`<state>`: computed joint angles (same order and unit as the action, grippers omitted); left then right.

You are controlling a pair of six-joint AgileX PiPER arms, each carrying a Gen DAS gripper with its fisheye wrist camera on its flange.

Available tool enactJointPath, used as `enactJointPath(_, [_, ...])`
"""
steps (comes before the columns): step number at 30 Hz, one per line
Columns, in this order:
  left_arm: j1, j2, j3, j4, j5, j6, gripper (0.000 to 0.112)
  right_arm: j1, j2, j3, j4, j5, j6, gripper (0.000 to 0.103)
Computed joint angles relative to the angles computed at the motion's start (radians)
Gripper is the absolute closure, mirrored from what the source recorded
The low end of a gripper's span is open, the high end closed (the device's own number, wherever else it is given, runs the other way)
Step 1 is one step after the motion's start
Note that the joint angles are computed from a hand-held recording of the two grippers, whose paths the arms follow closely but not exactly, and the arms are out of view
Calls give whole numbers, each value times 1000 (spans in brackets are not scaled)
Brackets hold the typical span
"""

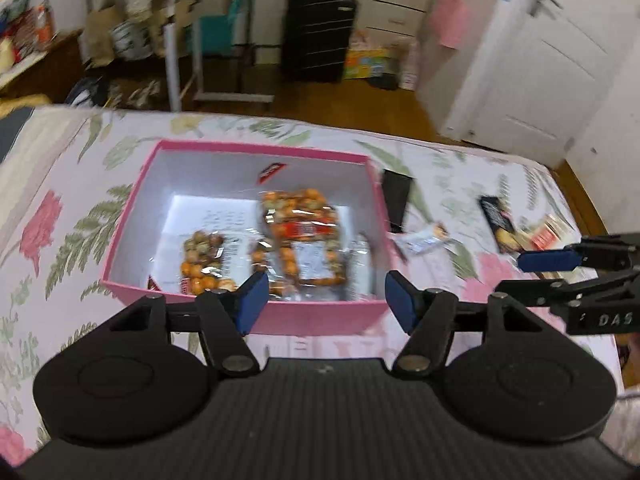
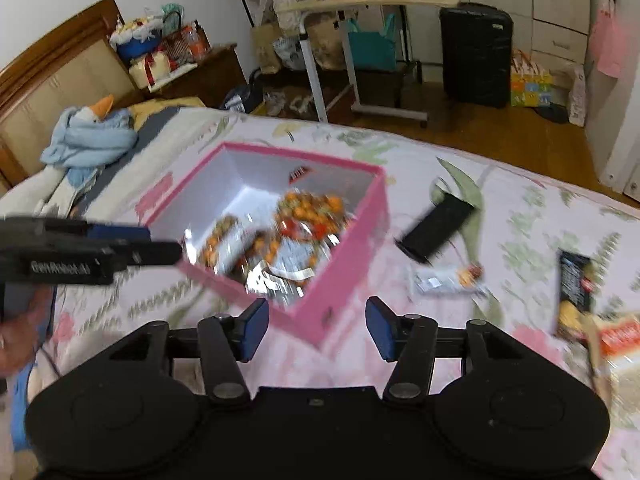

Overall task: Organize snacks
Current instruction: 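Move both grippers to the cream noodle bag with the orange label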

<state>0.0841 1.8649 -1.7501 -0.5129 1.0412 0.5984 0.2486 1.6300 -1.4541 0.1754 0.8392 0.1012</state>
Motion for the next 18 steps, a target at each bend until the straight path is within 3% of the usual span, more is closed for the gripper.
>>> enactJointPath(8, [-87, -104, 68, -59, 48, 58, 40, -152, -251, 151, 28, 76, -99, 40])
enactJointPath(11, [-152, -120, 114, -73, 12, 70, 39, -260, -309, 190, 81, 89, -163, 38])
enactJointPath(14, [-221, -144, 197, -92, -90, 91, 38, -379, -333, 220, 134, 106, -216, 38])
enactJointPath(18, [-328, -116, 226, -65, -156, 56, 38, -491, -341, 273, 118, 72, -219, 38])
